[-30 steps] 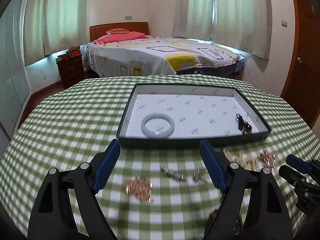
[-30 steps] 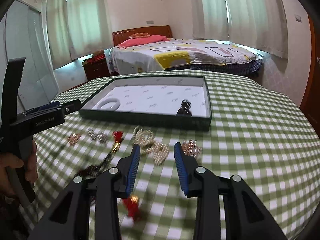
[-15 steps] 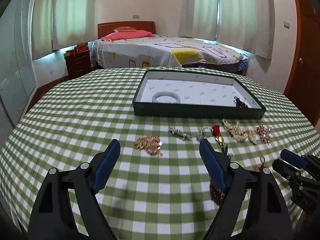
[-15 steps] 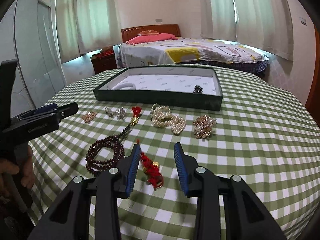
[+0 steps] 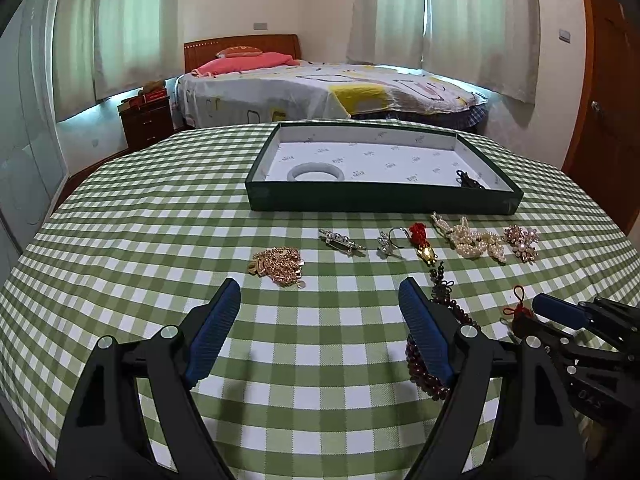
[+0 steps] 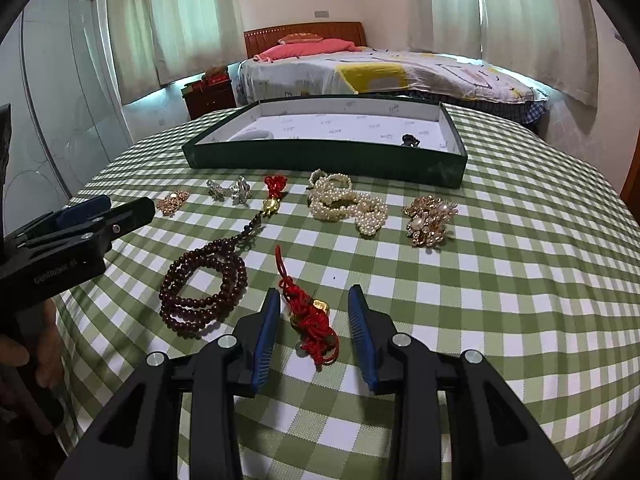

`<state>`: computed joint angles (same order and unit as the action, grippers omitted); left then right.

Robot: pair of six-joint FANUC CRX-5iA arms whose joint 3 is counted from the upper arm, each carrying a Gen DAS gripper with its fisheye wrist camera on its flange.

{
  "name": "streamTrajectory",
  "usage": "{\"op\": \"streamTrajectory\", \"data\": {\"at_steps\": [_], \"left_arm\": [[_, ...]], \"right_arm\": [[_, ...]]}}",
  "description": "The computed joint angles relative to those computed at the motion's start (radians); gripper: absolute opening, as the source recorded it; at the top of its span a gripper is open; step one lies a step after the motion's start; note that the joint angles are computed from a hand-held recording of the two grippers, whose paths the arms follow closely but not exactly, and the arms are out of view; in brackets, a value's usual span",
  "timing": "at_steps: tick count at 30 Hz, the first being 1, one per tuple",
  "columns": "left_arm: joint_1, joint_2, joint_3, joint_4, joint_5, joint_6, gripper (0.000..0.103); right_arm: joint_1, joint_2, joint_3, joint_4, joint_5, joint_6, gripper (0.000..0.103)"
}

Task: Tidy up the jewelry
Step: 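Lower the right gripper onto the red tassel charm and close it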

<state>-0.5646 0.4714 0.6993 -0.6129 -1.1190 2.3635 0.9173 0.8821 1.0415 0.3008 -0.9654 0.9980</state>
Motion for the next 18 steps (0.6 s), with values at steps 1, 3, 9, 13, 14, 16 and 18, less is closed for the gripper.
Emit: {"op": "streamTrajectory", "data": {"at_steps": [1, 3, 9, 13, 14, 16, 18], "left_arm": [[-0.001, 0.002, 0.002, 0.0, -0.002, 0.001, 0.08], [0.001, 0.004, 0.004, 0.004, -0.002, 0.0, 0.08], [0.005, 0.014, 0.01, 0.028, -0.001, -0.012, 0.08], [0.001, 0.021, 0.015, 0.038, 0.006, -0.03, 0.08], [0.0, 0.022, 0.015, 0.043, 0.012, -0.036, 0.08], [-0.001, 0.024, 0.015, 0.053, 0.022, -0.044, 0.081], [-0.003, 0.029, 0.02, 0.065, 0.031, -0.054, 0.089]], "right_arm": [[0.0, -0.002, -0.004, 0.001, 0.003, -0.001, 0.032], [0.001, -0.016, -0.03, 0.012, 0.021, -0.012, 0.027], [0.003, -0.014, -0.022, 0.004, 0.011, 0.007, 0.012], [0.01, -0.041, -0.079, 0.056, 0.044, -0.026, 0.01], [0.009, -0.046, -0.09, 0.064, 0.05, -0.034, 0.01], [0.007, -0.06, -0.119, 0.084, 0.062, -0.057, 0.01], [0.003, -0.073, -0.145, 0.098, 0.073, -0.081, 0.01]]}}
